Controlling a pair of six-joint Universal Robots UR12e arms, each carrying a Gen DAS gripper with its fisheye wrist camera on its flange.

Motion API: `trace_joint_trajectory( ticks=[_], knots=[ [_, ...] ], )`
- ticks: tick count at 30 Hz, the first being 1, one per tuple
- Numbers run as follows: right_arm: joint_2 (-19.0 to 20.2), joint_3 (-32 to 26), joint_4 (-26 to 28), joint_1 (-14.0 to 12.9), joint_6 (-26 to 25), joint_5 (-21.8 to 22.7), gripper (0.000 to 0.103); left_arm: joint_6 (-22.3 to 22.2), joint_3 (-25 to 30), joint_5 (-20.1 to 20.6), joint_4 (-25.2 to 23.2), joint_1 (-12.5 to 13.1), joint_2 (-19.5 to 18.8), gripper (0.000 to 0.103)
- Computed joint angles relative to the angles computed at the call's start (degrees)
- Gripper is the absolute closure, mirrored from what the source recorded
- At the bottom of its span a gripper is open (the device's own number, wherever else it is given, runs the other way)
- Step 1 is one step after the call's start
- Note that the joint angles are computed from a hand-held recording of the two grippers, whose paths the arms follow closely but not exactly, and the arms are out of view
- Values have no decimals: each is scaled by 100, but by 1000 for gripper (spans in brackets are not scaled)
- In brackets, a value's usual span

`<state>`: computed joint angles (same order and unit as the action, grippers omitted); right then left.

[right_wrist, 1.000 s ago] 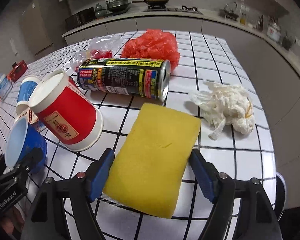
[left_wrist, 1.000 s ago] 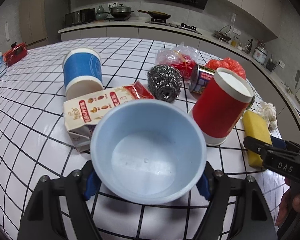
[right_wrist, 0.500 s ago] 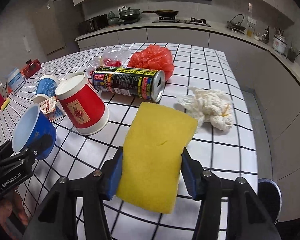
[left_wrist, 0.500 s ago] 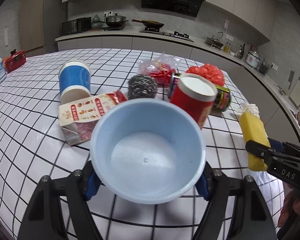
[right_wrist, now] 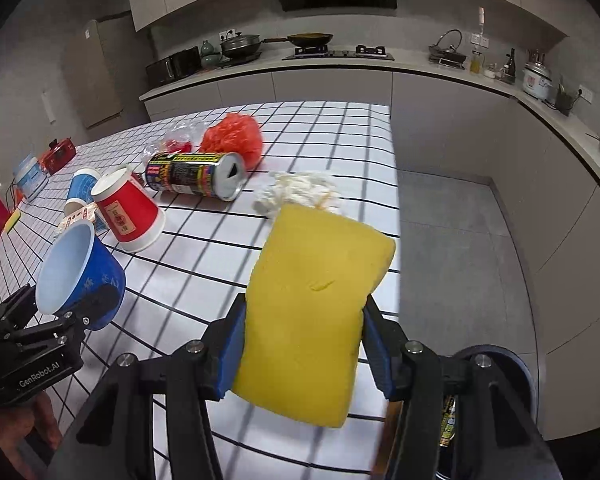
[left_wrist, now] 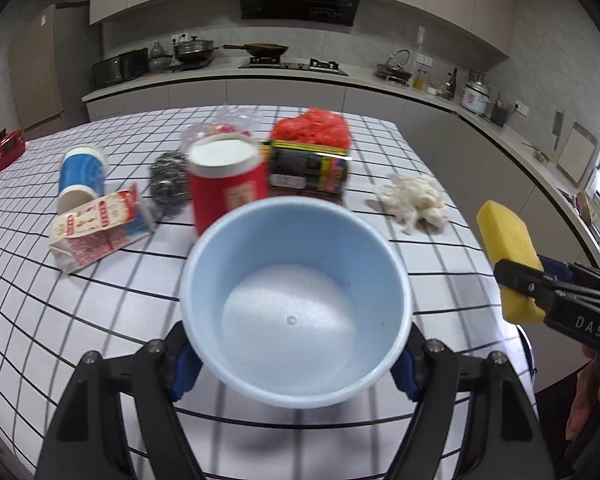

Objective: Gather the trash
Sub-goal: 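Carry sponge and bowl over the black bin and open both tools to drop them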

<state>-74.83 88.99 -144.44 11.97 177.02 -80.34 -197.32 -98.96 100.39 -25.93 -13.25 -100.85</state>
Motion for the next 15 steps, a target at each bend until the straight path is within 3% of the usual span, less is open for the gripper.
trace_joint_trajectory(
  ticks=[15],
  knots=[
    [-761,823,38,-1442,-1076,851,47,-361,1001,345,-287,-1086,-734,26]
  ],
)
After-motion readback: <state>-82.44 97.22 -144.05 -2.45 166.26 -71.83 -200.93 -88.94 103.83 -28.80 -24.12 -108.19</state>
